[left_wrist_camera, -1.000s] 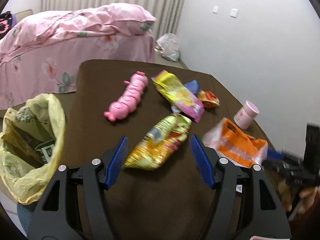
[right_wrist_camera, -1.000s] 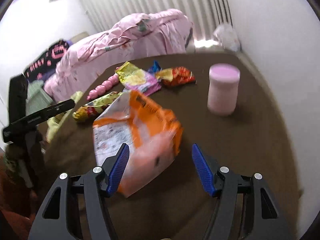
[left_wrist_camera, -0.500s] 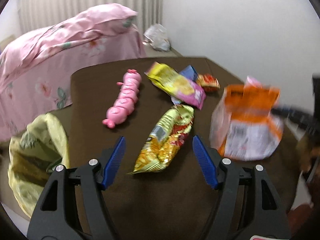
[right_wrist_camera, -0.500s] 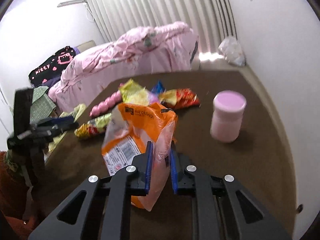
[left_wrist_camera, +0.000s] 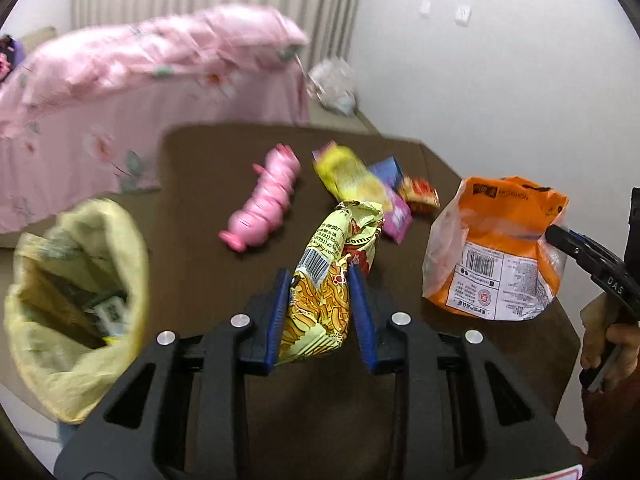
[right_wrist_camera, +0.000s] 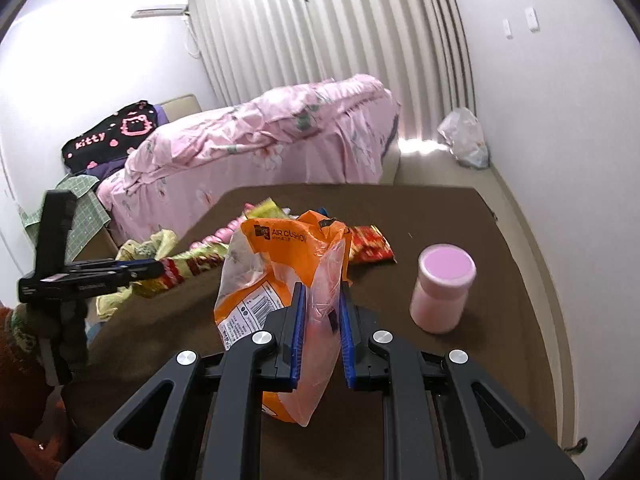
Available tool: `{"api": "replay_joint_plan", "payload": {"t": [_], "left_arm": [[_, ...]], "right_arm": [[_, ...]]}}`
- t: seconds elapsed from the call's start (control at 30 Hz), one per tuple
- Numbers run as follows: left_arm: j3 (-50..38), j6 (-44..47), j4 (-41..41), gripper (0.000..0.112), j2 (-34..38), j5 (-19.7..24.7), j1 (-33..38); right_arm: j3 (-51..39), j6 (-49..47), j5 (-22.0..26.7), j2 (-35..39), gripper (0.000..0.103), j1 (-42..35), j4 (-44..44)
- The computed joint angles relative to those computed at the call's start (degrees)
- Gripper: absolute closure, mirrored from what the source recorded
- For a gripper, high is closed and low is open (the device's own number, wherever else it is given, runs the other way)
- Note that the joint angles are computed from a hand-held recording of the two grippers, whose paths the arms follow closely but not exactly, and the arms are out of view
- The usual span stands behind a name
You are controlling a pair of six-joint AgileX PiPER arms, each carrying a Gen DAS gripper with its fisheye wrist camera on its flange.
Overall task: Collect trash
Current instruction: 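Carry both bags over the yellow trash bag and open both grippers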
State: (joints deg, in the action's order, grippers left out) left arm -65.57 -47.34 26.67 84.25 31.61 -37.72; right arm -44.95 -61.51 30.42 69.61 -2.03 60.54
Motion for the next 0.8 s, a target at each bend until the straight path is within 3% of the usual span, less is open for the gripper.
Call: {"api": "replay_joint_plan", "payload": {"t": [0.17,0.37,0.63,0.8], "left_arm": [[3.04,-11.74,13.25,0.083,-8.28,7.02,-3.53],[9.20,-26.42,27.13,0.083,-19.77,15.44,-5.74],[16.03,-32.92,29.46,0.083,-29.76,16.78,-0.78],[19.48,-38.26,31.60,0.083,-33.40,17.31,2.12]], "right_arm": [[-4.24,5.52,-3.54,-0.25,0.087,8.05,-4.25],[-13.79,19.16,-7.36,4.85,0.087,21.44,-16.42],[-30.49,38.46,-6.87,17.79,0.087,36.75,-35.64],[-40.13,42.22,-3.44,25.49,0.087,40.28,-37.41]]}}
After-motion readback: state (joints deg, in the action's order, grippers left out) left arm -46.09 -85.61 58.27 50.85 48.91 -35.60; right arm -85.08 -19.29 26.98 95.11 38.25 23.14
